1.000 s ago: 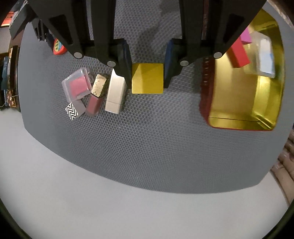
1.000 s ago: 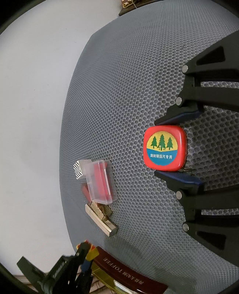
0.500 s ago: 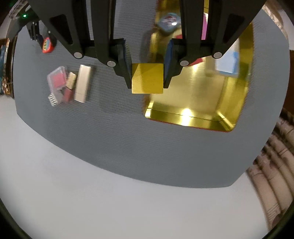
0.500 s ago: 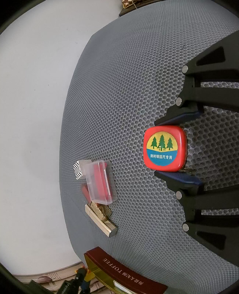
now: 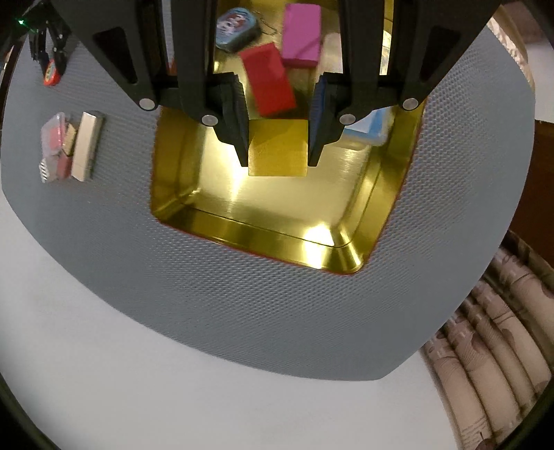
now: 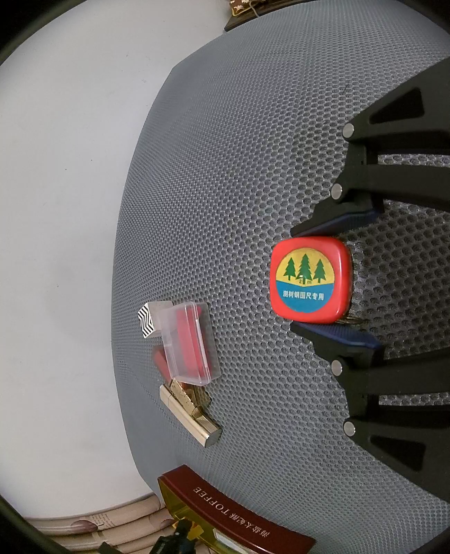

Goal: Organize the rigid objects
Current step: 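Carry the yellow cube into the gold tin and open the left tool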

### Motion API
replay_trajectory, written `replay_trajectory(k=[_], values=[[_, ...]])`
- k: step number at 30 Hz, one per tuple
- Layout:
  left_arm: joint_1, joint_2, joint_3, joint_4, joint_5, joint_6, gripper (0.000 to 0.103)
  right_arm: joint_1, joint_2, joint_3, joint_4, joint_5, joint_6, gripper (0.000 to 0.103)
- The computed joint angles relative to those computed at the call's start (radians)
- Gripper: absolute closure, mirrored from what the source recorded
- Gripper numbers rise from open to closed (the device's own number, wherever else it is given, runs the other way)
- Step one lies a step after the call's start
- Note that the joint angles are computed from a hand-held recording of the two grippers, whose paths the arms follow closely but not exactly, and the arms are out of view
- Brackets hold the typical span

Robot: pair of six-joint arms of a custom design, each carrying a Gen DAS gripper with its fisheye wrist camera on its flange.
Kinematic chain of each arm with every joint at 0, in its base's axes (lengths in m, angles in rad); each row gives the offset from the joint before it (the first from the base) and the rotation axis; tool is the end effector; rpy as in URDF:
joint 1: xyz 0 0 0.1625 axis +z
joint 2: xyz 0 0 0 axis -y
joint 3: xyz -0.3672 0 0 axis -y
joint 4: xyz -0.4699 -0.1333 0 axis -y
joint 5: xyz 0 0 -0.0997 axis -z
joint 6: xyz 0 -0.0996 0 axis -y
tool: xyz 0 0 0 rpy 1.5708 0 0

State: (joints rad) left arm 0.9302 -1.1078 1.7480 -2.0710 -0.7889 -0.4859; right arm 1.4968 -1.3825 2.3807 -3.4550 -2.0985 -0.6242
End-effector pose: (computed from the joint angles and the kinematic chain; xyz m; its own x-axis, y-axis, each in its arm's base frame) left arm -0.2132 -0.6265 0.1264 -0.7275 0.0740 -0.6821 0.2851 0.9369 -0.2025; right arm 0.0494 -0.4580 0.1511 -0.7031 -0.0012 0.7111 -0.4488 0.7765 -0.4423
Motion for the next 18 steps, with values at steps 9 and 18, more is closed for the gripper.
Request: replay_trajectory(k=[9,18], values=[[0.045,0.034,-0.018,-0.036,0.028,0.037,0.076,-0.007,-0.007,0.002,0.002,0.005,-0.006,0.055],[0.055,0.086,-0.055,-0.025,0.035,0.048,0.076,-0.013,-0.012,0.003,0.003,0.01,-0.011,0.055]])
